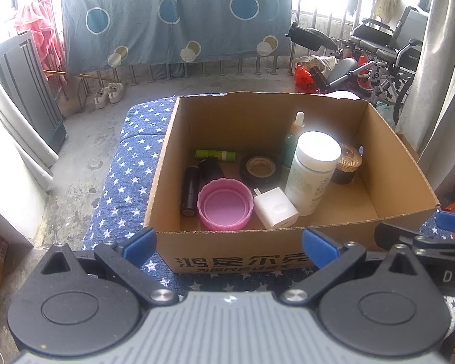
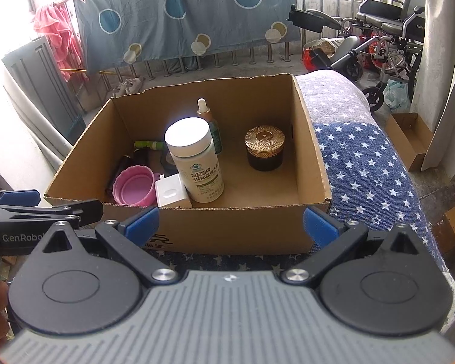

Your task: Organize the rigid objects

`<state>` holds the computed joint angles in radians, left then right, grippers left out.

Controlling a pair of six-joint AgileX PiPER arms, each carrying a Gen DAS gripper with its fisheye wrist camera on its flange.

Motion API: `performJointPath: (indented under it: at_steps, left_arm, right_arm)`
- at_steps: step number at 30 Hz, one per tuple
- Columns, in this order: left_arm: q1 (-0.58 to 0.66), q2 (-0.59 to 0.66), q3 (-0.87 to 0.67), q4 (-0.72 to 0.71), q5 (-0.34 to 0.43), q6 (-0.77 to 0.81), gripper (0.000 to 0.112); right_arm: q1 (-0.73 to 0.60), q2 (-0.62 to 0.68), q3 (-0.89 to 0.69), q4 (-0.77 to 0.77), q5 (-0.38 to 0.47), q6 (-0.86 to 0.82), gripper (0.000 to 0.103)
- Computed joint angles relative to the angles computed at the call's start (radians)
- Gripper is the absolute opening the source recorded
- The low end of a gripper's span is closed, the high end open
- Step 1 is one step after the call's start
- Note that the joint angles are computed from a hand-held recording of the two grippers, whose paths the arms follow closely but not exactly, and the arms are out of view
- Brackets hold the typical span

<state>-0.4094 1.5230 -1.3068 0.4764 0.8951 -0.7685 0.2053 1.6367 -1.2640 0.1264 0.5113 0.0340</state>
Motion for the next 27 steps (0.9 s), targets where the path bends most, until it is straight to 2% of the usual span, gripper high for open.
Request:
performJointPath:
  at_steps: [27]
  left_arm:
    - [0.004, -0.003, 0.0, -0.026, 0.012, 0.008, 0.101]
  right_arm:
    - [0.0, -0.005, -0.002, 0.015, 0.031, 0.005, 0.102]
